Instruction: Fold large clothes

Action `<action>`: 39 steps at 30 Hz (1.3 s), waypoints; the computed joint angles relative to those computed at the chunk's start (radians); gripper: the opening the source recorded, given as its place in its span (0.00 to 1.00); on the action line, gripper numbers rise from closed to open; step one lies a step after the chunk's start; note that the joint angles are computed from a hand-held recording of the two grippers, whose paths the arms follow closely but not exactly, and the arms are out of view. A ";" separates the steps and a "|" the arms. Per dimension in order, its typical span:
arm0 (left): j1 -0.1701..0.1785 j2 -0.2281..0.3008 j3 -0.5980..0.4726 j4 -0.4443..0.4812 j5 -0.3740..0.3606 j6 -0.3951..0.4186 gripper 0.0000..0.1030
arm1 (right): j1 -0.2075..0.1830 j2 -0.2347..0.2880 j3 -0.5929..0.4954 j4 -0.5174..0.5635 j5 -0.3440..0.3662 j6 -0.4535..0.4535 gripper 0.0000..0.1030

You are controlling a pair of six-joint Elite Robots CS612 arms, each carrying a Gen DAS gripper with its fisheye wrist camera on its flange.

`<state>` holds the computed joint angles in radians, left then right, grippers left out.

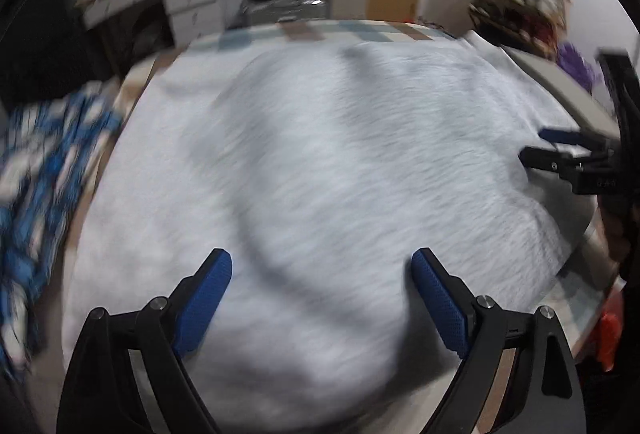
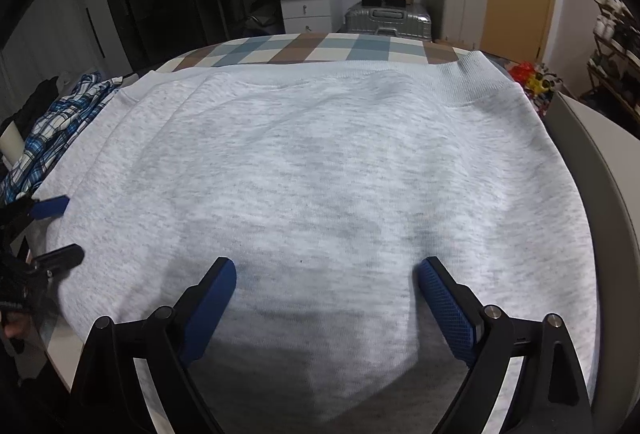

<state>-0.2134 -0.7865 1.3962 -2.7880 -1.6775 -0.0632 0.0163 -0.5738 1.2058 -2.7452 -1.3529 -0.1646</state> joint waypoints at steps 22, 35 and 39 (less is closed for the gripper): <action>-0.013 0.033 -0.080 -0.075 0.175 -0.036 0.86 | 0.023 -0.116 0.117 -0.022 -0.010 0.014 0.98; 0.016 0.209 -0.380 0.156 0.195 -0.093 0.56 | 0.024 -0.138 0.147 -0.035 0.003 0.005 0.99; 0.004 0.170 -0.346 0.112 0.149 -0.095 0.40 | 0.022 -0.145 0.158 -0.041 0.013 0.001 1.00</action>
<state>-0.2092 -0.6163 1.0502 -2.6761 -1.5289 -0.1586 0.0380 -0.7183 1.3635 -2.7863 -1.3394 -0.1638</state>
